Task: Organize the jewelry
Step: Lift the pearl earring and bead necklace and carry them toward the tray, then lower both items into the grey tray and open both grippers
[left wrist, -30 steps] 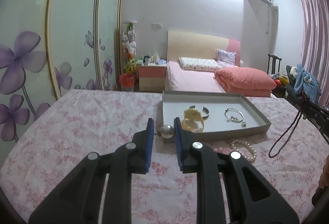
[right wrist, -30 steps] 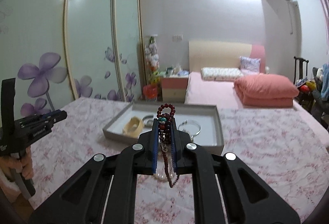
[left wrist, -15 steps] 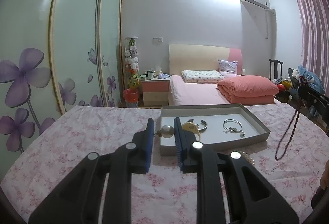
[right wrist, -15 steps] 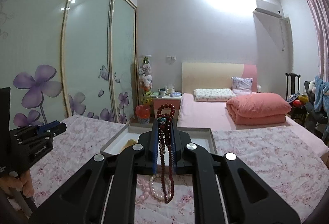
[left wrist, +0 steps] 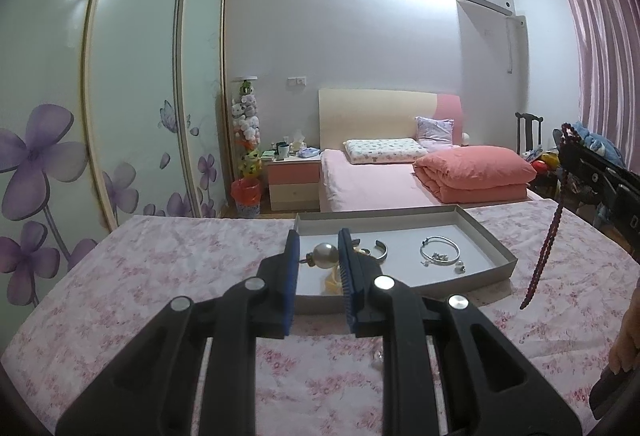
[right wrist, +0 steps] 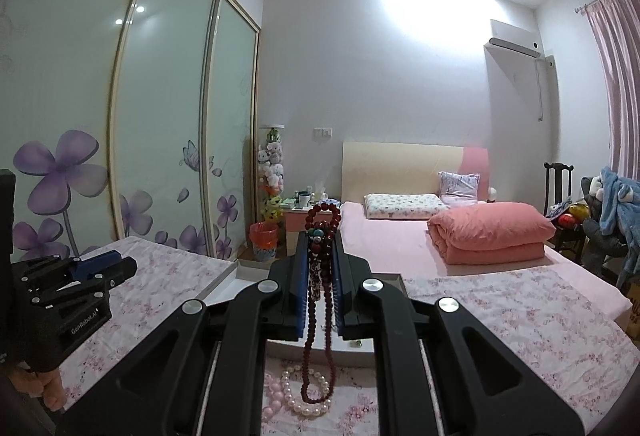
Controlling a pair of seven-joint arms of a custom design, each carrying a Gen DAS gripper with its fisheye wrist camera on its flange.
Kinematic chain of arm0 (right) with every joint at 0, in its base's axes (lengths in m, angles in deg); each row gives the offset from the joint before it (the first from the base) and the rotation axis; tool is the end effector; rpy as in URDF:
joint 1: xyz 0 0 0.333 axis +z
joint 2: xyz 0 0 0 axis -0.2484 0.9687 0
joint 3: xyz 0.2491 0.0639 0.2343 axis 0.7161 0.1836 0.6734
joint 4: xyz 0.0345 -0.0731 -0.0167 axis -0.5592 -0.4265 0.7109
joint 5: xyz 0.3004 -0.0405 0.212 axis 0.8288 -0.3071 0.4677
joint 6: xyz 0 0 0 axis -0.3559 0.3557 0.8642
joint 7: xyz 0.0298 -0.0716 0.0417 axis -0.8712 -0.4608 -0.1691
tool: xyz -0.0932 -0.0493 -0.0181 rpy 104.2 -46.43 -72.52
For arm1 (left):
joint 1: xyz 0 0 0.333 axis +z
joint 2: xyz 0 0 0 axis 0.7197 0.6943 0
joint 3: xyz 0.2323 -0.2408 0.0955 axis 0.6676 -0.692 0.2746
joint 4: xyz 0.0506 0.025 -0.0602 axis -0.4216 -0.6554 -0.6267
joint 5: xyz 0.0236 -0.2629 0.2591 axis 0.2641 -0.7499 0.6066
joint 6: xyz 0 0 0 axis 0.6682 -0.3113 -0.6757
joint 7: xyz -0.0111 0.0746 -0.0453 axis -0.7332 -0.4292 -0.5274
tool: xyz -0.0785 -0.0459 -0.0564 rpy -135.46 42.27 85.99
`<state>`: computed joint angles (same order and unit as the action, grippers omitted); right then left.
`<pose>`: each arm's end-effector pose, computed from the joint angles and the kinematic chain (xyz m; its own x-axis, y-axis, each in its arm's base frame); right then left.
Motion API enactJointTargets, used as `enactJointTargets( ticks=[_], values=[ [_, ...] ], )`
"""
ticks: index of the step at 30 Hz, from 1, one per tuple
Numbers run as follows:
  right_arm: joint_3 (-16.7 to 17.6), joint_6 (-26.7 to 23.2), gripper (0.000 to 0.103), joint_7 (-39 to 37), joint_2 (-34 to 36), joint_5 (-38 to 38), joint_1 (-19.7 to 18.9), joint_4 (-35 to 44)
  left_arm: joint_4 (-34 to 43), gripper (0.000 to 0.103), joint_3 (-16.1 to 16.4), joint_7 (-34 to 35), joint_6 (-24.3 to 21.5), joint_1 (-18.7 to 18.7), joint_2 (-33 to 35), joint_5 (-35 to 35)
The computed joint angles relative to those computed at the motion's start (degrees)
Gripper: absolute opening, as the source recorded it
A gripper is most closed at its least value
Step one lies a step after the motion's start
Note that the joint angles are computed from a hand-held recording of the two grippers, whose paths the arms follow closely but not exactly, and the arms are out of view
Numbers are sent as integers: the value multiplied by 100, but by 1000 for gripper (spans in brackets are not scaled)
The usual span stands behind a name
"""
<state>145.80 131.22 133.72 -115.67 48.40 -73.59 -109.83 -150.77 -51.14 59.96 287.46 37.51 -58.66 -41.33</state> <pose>0.4024 0.2665 0.5137 -0.3847 -0.9230 0.0041 -0.1047 0.0392 -0.9937 0.5510 -0.2420 0.4932 -0.5646 -0.8240 -0.0479 -0.2389 0.2187 -0.9461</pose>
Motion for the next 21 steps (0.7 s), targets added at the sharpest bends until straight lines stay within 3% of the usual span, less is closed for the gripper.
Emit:
enactJointTargets(
  ticks=[11,16,21],
  values=[
    [19,54,11,4,-59,-2,-186,80,185,20,8,178,-62,-149,125,-181],
    [48,195,11,4,2,35,-401,149,563,20,-120,46,-223,-98,349,-39],
    [146,413,11,13,180,99,-745,241,1021,20,1,145,-372,-355,629,-246]
  ],
)
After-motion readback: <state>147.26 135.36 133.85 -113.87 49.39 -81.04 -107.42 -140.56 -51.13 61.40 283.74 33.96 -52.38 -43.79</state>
